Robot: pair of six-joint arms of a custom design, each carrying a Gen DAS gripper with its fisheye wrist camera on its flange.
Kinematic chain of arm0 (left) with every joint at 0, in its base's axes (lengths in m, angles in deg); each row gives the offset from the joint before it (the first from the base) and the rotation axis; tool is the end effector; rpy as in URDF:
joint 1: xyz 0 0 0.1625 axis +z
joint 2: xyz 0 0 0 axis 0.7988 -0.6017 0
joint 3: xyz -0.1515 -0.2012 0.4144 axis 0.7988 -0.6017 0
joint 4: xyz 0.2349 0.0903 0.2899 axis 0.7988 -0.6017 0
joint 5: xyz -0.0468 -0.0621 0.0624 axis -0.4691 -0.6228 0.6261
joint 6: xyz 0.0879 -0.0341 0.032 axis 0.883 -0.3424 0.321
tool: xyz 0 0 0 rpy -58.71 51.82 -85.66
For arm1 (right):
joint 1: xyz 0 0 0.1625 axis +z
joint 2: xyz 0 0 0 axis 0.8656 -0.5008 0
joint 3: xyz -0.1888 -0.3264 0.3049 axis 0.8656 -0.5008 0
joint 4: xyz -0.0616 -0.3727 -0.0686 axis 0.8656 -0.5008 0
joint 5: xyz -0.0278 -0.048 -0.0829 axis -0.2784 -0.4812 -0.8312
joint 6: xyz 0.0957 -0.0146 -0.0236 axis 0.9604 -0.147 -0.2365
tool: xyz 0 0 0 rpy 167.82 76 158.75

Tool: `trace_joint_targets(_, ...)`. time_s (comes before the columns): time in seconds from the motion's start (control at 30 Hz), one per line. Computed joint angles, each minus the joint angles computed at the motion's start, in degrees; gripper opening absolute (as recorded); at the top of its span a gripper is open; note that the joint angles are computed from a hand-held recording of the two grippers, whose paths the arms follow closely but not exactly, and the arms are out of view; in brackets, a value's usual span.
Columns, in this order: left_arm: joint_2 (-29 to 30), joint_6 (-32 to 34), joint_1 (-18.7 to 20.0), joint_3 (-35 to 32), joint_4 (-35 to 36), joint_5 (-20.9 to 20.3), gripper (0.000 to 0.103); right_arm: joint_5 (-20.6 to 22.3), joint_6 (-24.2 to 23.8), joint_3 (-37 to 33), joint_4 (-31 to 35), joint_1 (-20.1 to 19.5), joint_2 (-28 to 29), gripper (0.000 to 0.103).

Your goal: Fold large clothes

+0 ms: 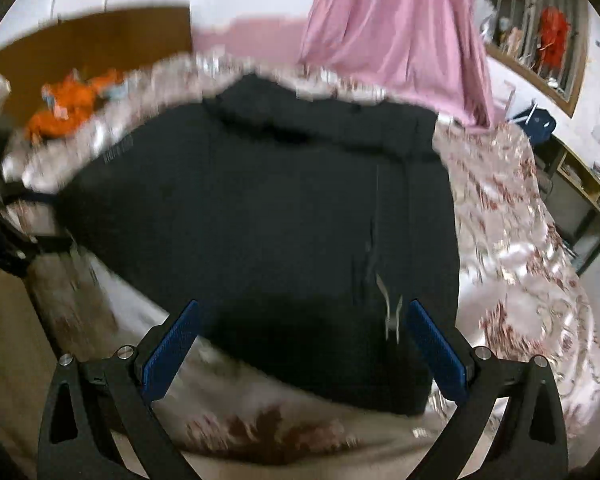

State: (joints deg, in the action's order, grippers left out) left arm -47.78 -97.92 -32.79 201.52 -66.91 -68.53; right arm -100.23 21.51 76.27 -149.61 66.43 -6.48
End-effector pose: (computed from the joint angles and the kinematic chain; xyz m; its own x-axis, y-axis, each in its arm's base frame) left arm -0.1141 -0.2602 0.3413 -0.6290 -0.2374 -0.7402 0.2545 0.8369 -0.4846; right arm 0.3703 -0.3754 0.1182 -0.3496 -0.6608 0.6642 -0.8963 0.4424 -0.0316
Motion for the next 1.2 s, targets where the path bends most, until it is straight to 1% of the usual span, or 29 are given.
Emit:
trace_joint_targets(0.07, 1.3, -0.5, 0.1, 0.8, -0.1, -0.2, 0.103, -1.5, 0.9, -0.3, 3.7, -0.2, 0.1, 0.101)
trace_joint_targets(0.2, 2.8, -1.8, 0.3, 1.3, 0.5, 0.4, 0.103, -2.1, 1.0, -1.3, 8.3, 0.1, 0.6, 0.101)
trace_joint_targets(0.27, 2.8, -2.3, 0.6, 1.5, 0.4, 0.7, 0.103, -3.3, 1.1, -2.2, 10.6, 0.3, 1.7, 0.101)
trace_joint_targets(0.33, 2.2, -3.3, -0.2, 1.6, 0.8, 1.0, 0.103, -4.7, 0.6, -2.9, 11.1, 0.6, 3.0, 0.101)
trace_joint_targets(0.43, 0.8, -4.9, -1.2, 1.7, 1.5, 1.6, 0.103, -8.0, -0.6, -3.5, 10.4, 1.4, 5.3, 0.101)
trace_joint_targets(0.53, -0.9, -5.7, -1.4, 1.9, 1.4, 2.1, 0.103, -12.6, -2.4, -4.1, 9.2, 2.3, 8.0, 0.101)
trace_joint_targets(0.6, -1.9, -5.6, -1.2, 2.1, 1.0, 2.5, 0.103, -15.9, -4.7, -4.5, 6.2, 3.1, 10.3, 0.101)
trace_joint_targets(0.63, -2.1, -5.6, -1.3, 2.1, 0.9, 2.4, 0.103, -18.2, -6.9, -4.7, 2.6, 3.6, 12.2, 0.101)
trace_joint_targets(0.67, -2.1, -5.6, -1.3, 2.2, 0.8, 2.5, 0.103, -19.6, -8.4, -5.0, 0.3, 3.9, 13.5, 0.101)
trace_joint_targets(0.7, -2.3, -5.2, -1.0, 2.2, 0.7, 2.7, 0.103, -20.1, -9.6, -5.7, -0.8, 4.0, 14.1, 0.101)
trace_joint_targets(0.77, -2.2, -5.3, -1.0, 2.2, 0.7, 2.7, 0.103, -21.6, -12.8, -6.3, -7.0, 4.2, 16.2, 0.101)
trace_joint_targets(0.8, -2.3, -5.2, -0.9, 2.1, 0.7, 2.7, 0.103, -21.7, -13.9, -6.7, -9.8, 4.2, 16.7, 0.101)
trace_joint_targets(0.9, -2.3, -5.4, -1.0, 2.2, 0.8, 2.7, 0.103, -18.4, -12.4, -6.1, -13.8, 4.1, 15.7, 0.101)
trace_joint_targets(1.0, -2.9, -5.7, -1.3, 2.2, 0.9, 3.2, 0.103, -12.7, -11.2, -3.8, -18.4, 4.1, 13.3, 0.101)
trace_joint_targets(1.07, -3.7, -7.1, -2.8, 2.3, 1.9, 3.3, 0.103, -10.0, -10.9, -2.4, -21.1, 3.8, 12.5, 0.101)
trace_joint_targets(1.2, -5.0, -9.9, -6.2, 2.2, 5.2, 4.1, 0.103, -6.9, -11.1, -0.8, -23.5, 2.8, 11.4, 0.101)
